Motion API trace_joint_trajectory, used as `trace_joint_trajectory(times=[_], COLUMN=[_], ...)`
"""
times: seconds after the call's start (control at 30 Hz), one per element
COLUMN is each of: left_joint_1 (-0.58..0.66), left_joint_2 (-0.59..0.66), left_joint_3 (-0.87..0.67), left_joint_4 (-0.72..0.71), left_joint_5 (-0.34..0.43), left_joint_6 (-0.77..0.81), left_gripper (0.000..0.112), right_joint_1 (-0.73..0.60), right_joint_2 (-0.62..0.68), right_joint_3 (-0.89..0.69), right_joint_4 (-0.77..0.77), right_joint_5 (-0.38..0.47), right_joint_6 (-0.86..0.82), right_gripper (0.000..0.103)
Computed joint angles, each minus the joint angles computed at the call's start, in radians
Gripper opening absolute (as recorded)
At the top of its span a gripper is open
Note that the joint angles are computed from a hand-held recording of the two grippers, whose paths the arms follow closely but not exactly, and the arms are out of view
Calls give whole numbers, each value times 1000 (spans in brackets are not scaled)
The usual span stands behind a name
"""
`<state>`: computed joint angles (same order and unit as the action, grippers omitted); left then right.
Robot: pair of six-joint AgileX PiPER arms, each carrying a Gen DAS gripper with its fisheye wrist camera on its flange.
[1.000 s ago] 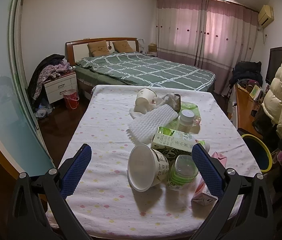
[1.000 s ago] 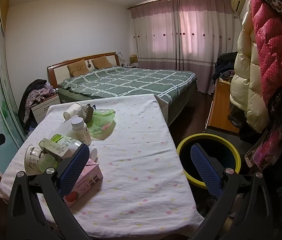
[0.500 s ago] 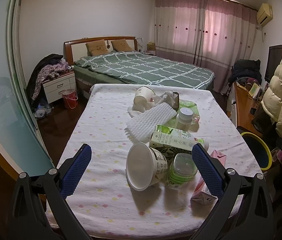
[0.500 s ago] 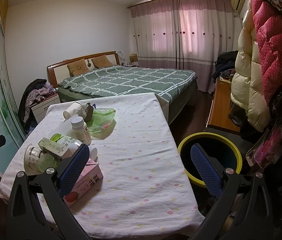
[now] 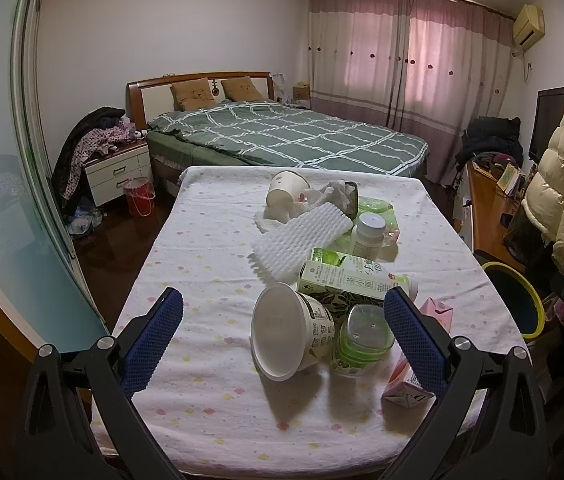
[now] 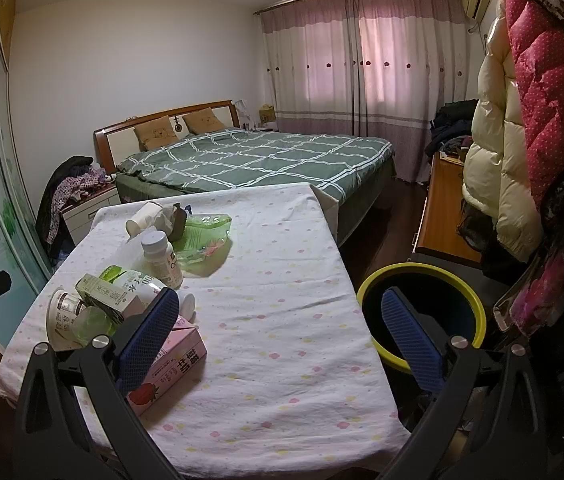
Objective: Collect trash
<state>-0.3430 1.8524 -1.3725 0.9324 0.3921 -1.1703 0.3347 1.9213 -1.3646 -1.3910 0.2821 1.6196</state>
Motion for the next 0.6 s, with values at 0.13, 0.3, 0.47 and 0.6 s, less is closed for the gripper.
trace_joint_trajectory(times=[0.13, 0.3, 0.47, 0.6], left_joint_1=[-1, -1, -2, -2], left_joint_2=[4, 4, 5, 6], left_joint_3=[-2, -1, -3, -3], left_joint_4=[-6, -5, -7, -7], left_joint_5=[0, -1, 1, 0], left_joint_6=[6, 4, 6, 7], left_gripper=[99, 99, 99, 99], right_joint_1=[0, 1, 0, 1], right_joint_2=[1, 3, 3, 5], right_joint_3=[0, -1, -2, -3], right_joint_4=[-2, -2, 5, 4], right_joint_5=[-1, 1, -1, 2], right_joint_6=[1, 2, -6, -4], right_gripper=[97, 97, 97, 97])
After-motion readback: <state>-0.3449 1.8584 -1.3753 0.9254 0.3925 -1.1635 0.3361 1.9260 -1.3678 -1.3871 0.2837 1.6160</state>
